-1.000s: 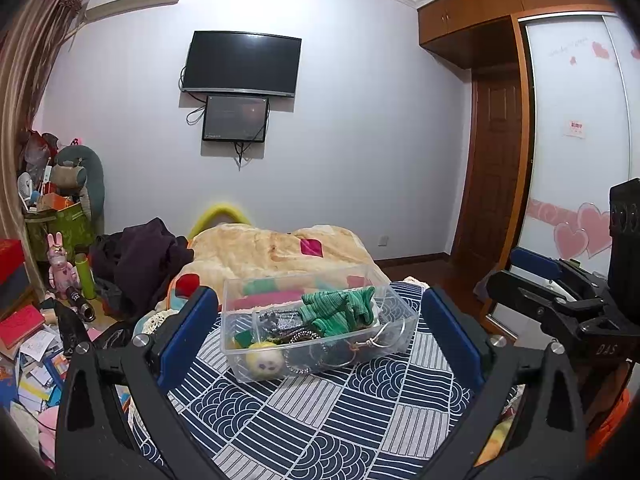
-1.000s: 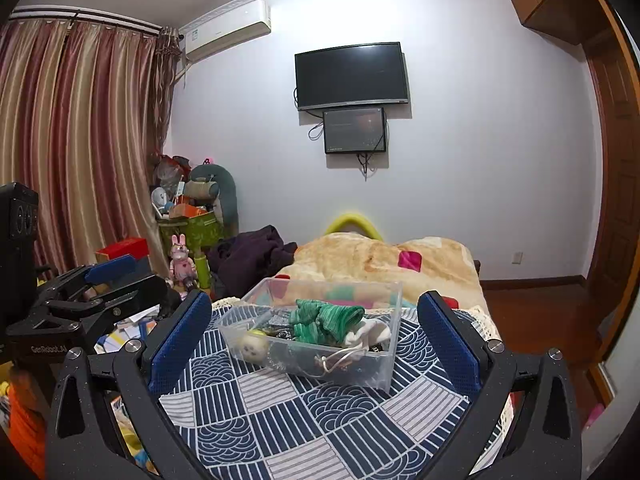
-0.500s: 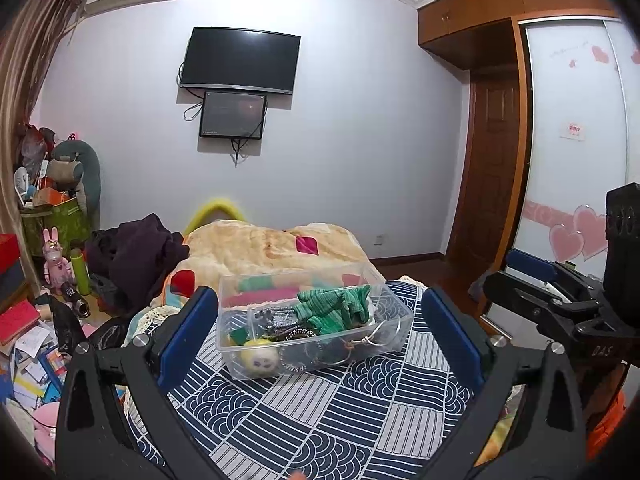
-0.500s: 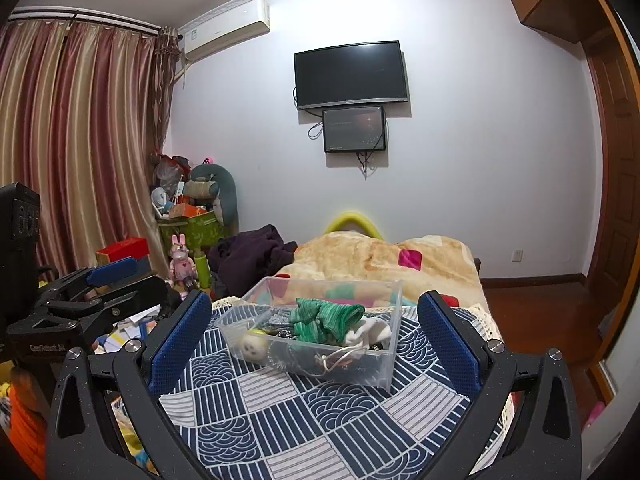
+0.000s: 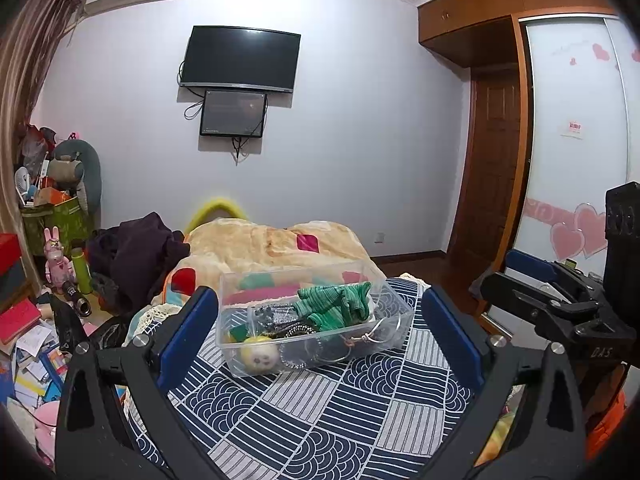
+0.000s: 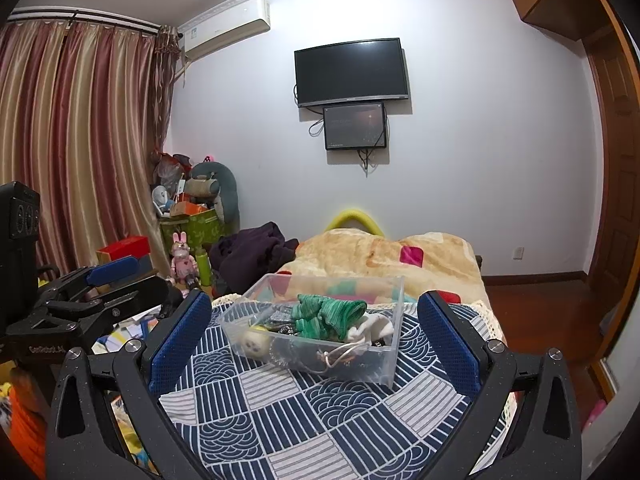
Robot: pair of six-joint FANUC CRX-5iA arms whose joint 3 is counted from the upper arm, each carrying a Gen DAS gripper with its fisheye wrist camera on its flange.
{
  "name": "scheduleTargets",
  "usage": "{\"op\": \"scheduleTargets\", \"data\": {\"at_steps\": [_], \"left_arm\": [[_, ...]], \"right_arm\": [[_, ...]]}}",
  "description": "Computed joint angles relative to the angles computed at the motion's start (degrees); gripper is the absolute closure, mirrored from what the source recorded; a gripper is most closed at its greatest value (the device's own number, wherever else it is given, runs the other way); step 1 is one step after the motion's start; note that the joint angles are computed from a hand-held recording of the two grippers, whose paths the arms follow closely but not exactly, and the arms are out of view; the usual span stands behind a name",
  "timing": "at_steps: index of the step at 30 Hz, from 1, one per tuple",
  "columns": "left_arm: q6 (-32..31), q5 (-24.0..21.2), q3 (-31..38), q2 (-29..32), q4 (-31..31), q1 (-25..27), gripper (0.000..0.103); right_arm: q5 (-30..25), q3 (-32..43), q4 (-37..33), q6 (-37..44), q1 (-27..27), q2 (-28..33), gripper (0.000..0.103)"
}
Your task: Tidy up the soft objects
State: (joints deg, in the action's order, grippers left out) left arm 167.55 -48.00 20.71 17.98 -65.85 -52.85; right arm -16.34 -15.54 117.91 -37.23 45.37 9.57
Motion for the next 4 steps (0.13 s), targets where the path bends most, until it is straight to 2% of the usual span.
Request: {"op": "scheduleTargets", "data": {"at_steps": [4], "left_arm": [[-0.6,0.3,0.2,0.1,0.7,0.2,0.000]], "right_arm": [[-0.3,0.0,-1.2,0.7,0.3,0.1,0.000]]}}
